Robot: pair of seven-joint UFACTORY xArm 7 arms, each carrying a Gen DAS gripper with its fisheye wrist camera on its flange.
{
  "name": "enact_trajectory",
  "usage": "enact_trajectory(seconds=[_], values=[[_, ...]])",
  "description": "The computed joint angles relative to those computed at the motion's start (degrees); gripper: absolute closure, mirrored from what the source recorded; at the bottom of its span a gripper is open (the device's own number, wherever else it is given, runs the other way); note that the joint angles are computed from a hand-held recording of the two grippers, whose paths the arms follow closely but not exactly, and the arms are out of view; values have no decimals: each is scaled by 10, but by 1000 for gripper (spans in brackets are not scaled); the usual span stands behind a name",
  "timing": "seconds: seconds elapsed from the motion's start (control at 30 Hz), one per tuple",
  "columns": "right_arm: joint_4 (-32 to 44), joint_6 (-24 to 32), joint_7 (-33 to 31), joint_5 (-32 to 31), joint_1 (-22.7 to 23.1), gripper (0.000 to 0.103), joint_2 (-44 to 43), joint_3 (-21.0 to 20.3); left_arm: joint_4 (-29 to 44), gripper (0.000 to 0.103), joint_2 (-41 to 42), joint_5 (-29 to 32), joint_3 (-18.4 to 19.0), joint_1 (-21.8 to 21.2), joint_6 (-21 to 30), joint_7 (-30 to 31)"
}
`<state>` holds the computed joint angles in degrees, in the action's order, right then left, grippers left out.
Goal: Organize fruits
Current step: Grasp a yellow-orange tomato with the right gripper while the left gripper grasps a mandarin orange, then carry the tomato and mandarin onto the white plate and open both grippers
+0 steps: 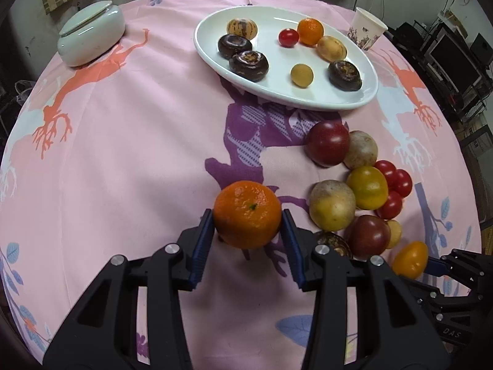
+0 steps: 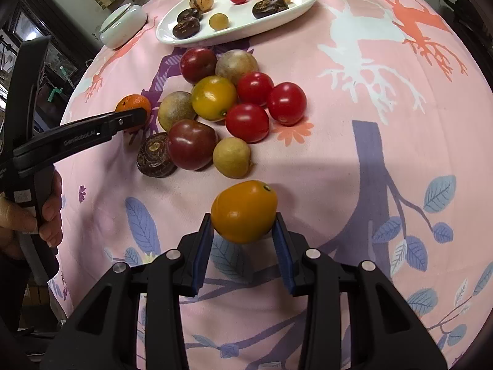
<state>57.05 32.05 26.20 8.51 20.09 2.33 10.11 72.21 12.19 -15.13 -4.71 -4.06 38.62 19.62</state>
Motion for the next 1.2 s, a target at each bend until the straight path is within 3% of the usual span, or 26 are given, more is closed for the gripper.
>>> enact_trajectory(seconds=[0.47, 0.87, 1.2], values=[[4, -14, 7, -7, 1, 64, -17, -1, -38, 58, -64, -57, 9, 14, 23, 29], [21, -37, 18, -21, -15, 64, -27, -11, -23, 58, -79, -83, 11, 2, 26, 44], [119, -57, -20, -5, -36, 64, 41, -19, 83, 58, -2, -88, -5, -7, 42, 53]])
